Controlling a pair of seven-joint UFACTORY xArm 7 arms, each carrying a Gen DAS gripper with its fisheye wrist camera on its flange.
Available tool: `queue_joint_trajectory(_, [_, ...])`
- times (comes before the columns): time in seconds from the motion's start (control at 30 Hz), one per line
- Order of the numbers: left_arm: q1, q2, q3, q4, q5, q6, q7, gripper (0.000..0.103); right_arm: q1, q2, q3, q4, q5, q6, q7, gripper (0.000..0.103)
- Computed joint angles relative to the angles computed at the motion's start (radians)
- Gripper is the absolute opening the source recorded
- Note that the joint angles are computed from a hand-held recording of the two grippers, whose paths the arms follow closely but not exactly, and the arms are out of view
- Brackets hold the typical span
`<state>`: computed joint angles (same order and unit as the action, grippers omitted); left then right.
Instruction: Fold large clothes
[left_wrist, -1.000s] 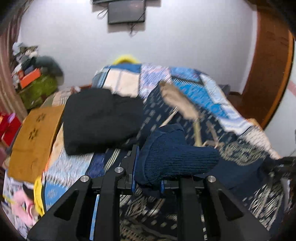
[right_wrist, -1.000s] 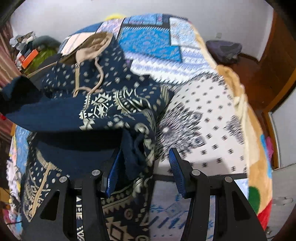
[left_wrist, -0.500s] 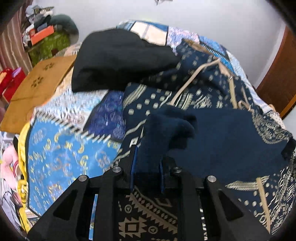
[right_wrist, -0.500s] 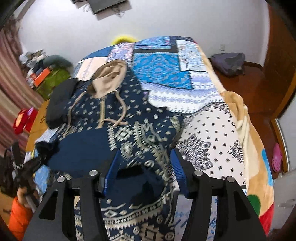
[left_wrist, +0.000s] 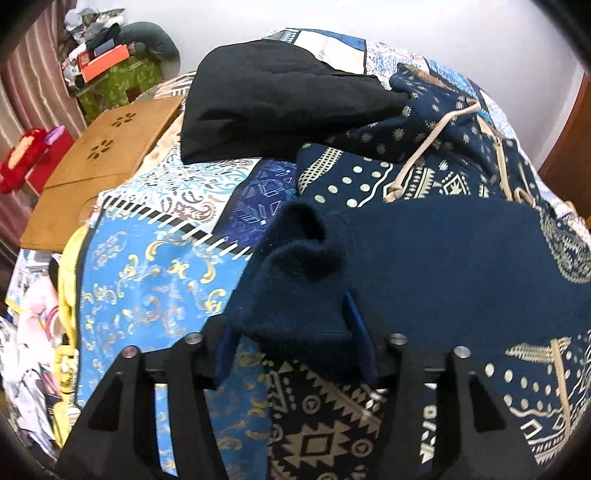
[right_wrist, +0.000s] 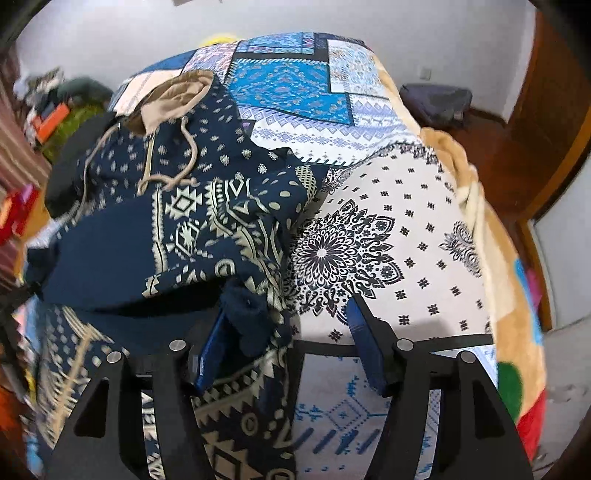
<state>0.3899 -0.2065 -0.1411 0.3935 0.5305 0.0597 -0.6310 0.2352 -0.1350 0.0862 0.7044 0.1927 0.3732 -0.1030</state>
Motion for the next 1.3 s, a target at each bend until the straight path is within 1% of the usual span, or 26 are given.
queue_joint_trajectory(0.03, [0.000, -0.012, -0.003, -0.002, 0.005, 0.018, 0.002, 0.061, -0.008, -0.005, 0.010, -0.005, -0.041, -0.003, 0.021, 0.059])
queue_joint_trajectory(0.07, [-0.003, -0.024, -0.004, -0.003, 0.009, 0.036, 0.006, 0.061, -0.011, -0.008, 0.013, -0.004, -0.060, 0.002, 0.031, 0.059])
queue_joint_trajectory(0.1, [-0.015, -0.038, 0.004, -0.003, 0.005, 0.059, 0.020, 0.061, -0.007, -0.012, 0.009, 0.003, -0.054, 0.021, 0.022, 0.059])
queue_joint_trajectory(0.2, [-0.068, -0.078, 0.047, -0.004, -0.040, 0.110, 0.080, 0.061, 0.009, -0.023, -0.012, 0.020, 0.016, 0.057, -0.033, 0.059])
queue_joint_trajectory(0.3, [-0.144, -0.146, 0.120, -0.021, -0.145, 0.114, 0.178, 0.061, 0.016, -0.052, -0.017, 0.019, 0.059, 0.050, -0.057, 0.059])
queue_joint_trajectory(0.37, [-0.169, -0.173, 0.139, -0.011, -0.205, 0.123, 0.229, 0.061, 0.023, -0.068, -0.021, 0.022, 0.079, 0.041, -0.073, 0.059])
queue_joint_trajectory(0.43, [-0.172, -0.189, 0.134, 0.008, -0.239, 0.121, 0.263, 0.061, 0.036, -0.074, -0.026, 0.035, 0.108, 0.028, -0.098, 0.059])
queue_joint_trajectory(0.47, [-0.165, -0.191, 0.120, 0.027, -0.243, 0.117, 0.273, 0.061, 0.045, -0.075, -0.030, 0.046, 0.127, 0.021, -0.115, 0.059])
queue_joint_trajectory(0.57, [-0.131, -0.173, 0.066, 0.098, -0.226, 0.109, 0.283, 0.061, 0.062, -0.056, -0.030, 0.089, 0.163, -0.009, -0.145, 0.059])
queue_joint_trajectory(0.6, [-0.130, -0.162, 0.059, 0.119, -0.224, 0.105, 0.286, 0.061, 0.062, -0.045, -0.024, 0.106, 0.164, -0.021, -0.142, 0.059])
queue_joint_trajectory(0.73, [-0.188, -0.080, 0.075, 0.248, -0.266, 0.089, 0.330, 0.062, 0.079, 0.010, -0.011, 0.184, 0.201, -0.071, -0.167, 0.059])
queue_joint_trajectory(0.8, [-0.231, -0.019, 0.095, 0.323, -0.302, 0.079, 0.366, 0.063, 0.083, 0.046, 0.002, 0.231, 0.213, -0.088, -0.171, 0.059])
queue_joint_trajectory(0.87, [-0.255, 0.042, 0.101, 0.398, -0.318, 0.085, 0.384, 0.065, 0.089, 0.084, 0.013, 0.280, 0.251, -0.104, -0.198, 0.059])
queue_joint_trajectory(0.93, [-0.270, 0.111, 0.097, 0.477, -0.309, 0.098, 0.381, 0.065, 0.095, 0.136, 0.028, 0.347, 0.338, -0.107, -0.270, 0.059])
queue_joint_trajectory(1.0, [-0.301, 0.165, 0.109, 0.537, -0.322, 0.110, 0.401, 0.065, 0.085, 0.186, 0.050, 0.407, 0.364, -0.103, -0.290, 0.059])
queue_joint_trajectory(1.07, [-0.330, 0.239, 0.120, 0.616, -0.369, 0.137, 0.442, 0.065, 0.074, 0.238, 0.069, 0.462, 0.334, -0.105, -0.266, 0.059])
queue_joint_trajectory(1.17, [-0.351, 0.358, 0.126, 0.738, -0.456, 0.182, 0.495, 0.065, 0.069, 0.357, 0.080, 0.587, 0.235, -0.089, -0.181, 0.059])
queue_joint_trajectory(1.23, [-0.357, 0.428, 0.130, 0.811, -0.494, 0.217, 0.507, 0.065, 0.074, 0.434, 0.077, 0.669, 0.167, -0.068, -0.115, 0.059])
queue_joint_trajectory(1.27, [-0.357, 0.471, 0.130, 0.856, -0.513, 0.238, 0.514, 0.065, 0.090, 0.484, 0.059, 0.724, 0.113, -0.046, -0.059, 0.059])
queue_joint_trajectory(1.3, [-0.359, 0.506, 0.134, 0.892, -0.522, 0.253, 0.514, 0.065, 0.094, 0.517, 0.054, 0.761, 0.081, -0.028, -0.025, 0.059])
